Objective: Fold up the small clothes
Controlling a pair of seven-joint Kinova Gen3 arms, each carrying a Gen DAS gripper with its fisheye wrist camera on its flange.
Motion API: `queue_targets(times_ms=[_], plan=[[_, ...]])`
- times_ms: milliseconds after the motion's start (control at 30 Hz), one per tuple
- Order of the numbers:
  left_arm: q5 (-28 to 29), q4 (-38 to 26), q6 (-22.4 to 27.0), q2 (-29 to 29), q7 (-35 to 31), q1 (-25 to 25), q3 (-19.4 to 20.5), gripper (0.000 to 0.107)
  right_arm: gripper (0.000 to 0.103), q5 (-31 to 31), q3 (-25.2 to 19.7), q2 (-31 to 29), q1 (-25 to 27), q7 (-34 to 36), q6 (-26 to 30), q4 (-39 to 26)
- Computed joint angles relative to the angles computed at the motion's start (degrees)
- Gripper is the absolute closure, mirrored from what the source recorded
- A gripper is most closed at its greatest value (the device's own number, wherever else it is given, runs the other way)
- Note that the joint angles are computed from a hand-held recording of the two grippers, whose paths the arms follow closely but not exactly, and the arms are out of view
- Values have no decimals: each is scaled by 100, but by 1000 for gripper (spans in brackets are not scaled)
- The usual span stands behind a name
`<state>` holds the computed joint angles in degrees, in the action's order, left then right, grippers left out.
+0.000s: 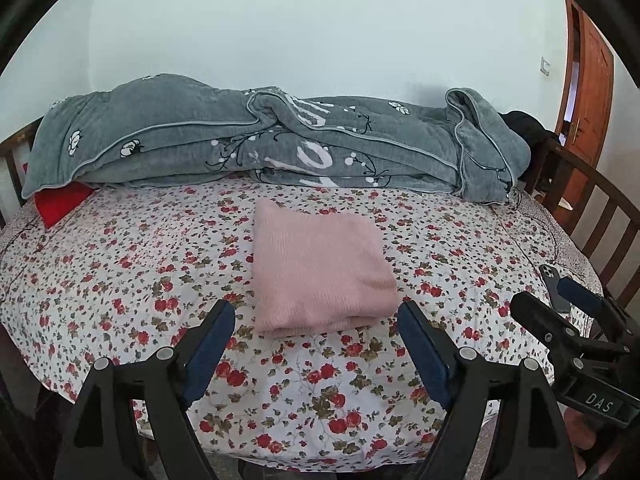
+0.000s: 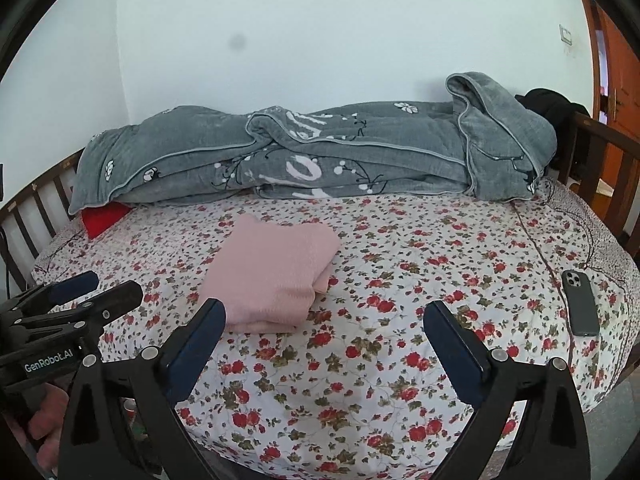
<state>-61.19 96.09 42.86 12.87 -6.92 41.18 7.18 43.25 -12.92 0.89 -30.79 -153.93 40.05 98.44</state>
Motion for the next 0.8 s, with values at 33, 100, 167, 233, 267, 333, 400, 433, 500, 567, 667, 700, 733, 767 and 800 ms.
queue_targets(times_ms=[33,100,167,233,267,333,400,433,500,567,667,700,733,767,800], plan=[[-123,56,1,-14,142,51,-23,25,5,-3,-1,-24,0,1,-35,30],[-372,168,8,-39,427,119,-35,24,5,71,-25,-49,-9,-88,-38,89],[-600,289,-42,-67,716,127,-28,24,5,144,-43,-55,-11,-136,-50,131],[-762,386,-143,-84,939,87,-4,24,5,226,-57,-36,-21,-214,-49,164],[-849,435,-181,-87,1055,73,6,24,5,229,-53,-32,-20,-221,-75,179],[-932,456,-142,-54,1172,55,40,24,5,205,-28,-3,-5,-219,-169,215],[-975,457,-48,-16,1238,65,70,24,5,205,-9,11,-1,-226,-226,244],[-999,460,-10,0,1263,67,75,24,5,205,-5,11,-5,-226,-226,244],[-1047,481,20,6,1323,74,91,24,5,231,9,30,-9,-262,-243,267],[-1060,490,15,10,1337,58,103,24,5,270,23,49,-14,-316,-272,305],[-1056,494,-16,27,1328,35,112,24,5,319,36,69,-30,-367,-288,329],[-1046,495,-36,37,1310,22,110,24,5,327,43,74,-35,-374,-297,334],[-1045,496,-50,49,1306,15,103,24,5,339,48,88,-40,-391,-307,341],[-1045,503,-75,58,1303,5,94,24,5,374,54,117,-50,-427,-314,352],[-1048,501,-93,76,1306,2,86,24,5,374,64,116,-59,-426,-314,352]])
